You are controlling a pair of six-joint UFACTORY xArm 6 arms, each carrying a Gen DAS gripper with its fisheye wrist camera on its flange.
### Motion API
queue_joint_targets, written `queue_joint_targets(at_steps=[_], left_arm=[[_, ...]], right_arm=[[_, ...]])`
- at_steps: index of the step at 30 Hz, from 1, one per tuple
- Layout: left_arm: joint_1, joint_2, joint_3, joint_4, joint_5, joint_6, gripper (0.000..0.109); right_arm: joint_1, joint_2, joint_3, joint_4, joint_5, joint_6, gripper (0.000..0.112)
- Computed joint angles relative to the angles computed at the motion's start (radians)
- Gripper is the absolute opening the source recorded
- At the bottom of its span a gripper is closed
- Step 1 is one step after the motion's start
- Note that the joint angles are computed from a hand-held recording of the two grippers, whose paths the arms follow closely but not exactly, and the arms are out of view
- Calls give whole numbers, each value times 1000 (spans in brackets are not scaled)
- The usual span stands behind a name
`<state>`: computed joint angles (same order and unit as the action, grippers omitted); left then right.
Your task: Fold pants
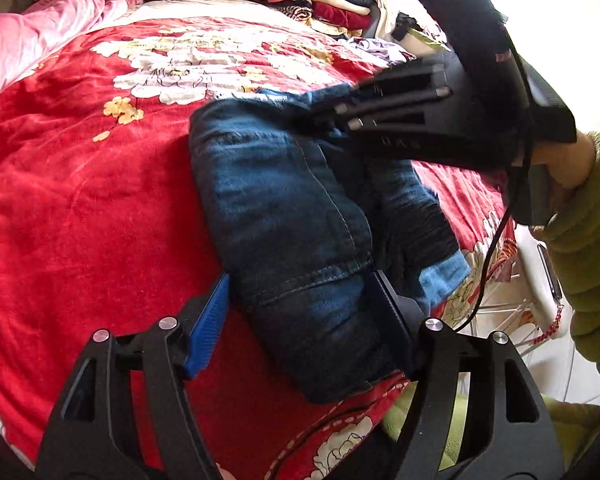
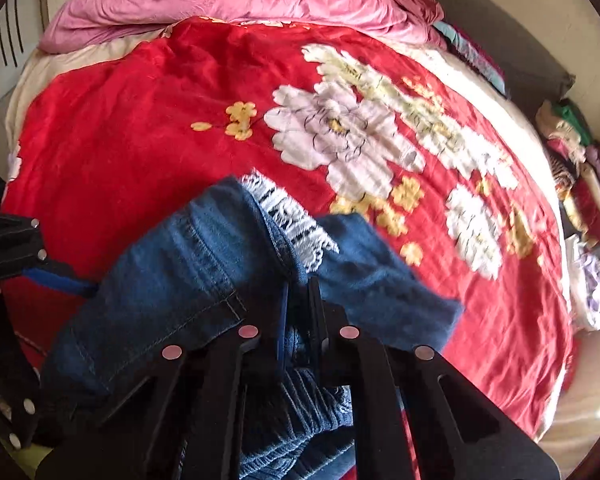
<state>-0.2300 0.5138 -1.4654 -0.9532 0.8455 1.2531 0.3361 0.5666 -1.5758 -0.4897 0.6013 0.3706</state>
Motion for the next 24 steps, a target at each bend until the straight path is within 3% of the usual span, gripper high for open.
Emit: queue_joint_targets(at_steps=[8, 13, 16, 21, 24], left_arm=[[8, 17, -14, 19, 38, -30, 62], [22, 49, -65, 45, 107, -64, 63], [34, 69, -99, 62, 160, -77, 64], [71, 81, -137, 61, 254, -101, 64], [90, 52, -114, 61, 235, -88, 64]], right_arm=[[-23, 103, -105, 34, 19, 21, 9], [-33, 94, -107, 59, 24, 134, 20], [-30, -4, 2, 34, -54, 275, 24], [10, -219, 222, -197, -116, 538, 31], [36, -299, 311, -230, -145, 579, 31]])
